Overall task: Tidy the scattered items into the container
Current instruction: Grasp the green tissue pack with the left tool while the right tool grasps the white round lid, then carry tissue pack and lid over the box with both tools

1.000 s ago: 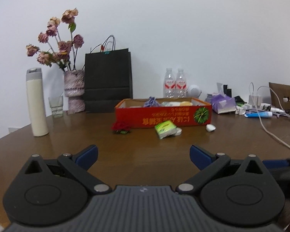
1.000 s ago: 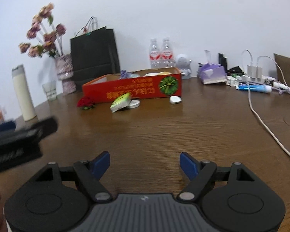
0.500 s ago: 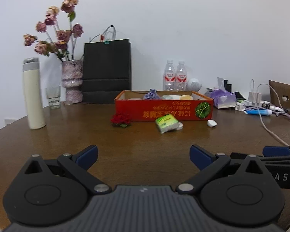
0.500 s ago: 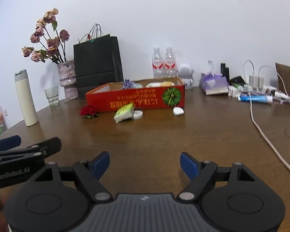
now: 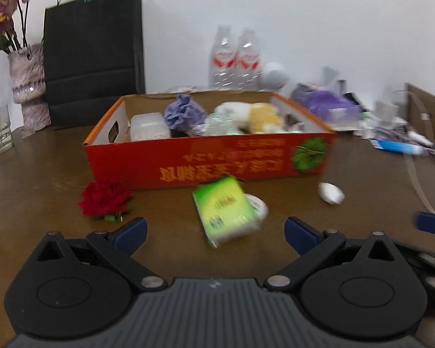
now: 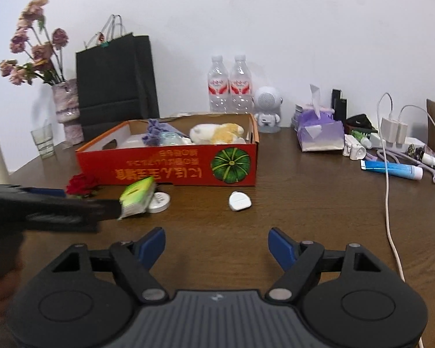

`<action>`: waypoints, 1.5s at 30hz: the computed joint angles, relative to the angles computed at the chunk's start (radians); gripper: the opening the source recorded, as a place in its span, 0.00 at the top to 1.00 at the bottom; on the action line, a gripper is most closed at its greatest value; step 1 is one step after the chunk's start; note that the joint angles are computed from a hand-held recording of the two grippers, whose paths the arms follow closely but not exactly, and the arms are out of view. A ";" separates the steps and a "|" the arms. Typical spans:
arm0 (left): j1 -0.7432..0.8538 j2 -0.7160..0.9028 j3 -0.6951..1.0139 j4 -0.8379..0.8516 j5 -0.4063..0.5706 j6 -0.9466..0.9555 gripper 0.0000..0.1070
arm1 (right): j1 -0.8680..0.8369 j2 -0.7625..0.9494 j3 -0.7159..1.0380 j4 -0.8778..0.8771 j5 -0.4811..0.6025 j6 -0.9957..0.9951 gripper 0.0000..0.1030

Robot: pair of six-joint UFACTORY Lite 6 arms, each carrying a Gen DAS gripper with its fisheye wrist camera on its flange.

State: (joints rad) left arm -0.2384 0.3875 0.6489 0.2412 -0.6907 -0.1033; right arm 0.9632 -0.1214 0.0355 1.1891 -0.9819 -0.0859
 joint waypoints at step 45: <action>0.321 -0.245 -0.527 0.107 -0.453 0.108 0.57 | -0.075 0.302 0.275 -0.235 -0.055 -0.043 0.63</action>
State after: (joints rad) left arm 0.0830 0.1421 0.1220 0.3477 -1.1438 0.0047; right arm 0.8878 0.1802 0.3109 0.9546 -1.0373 -0.1284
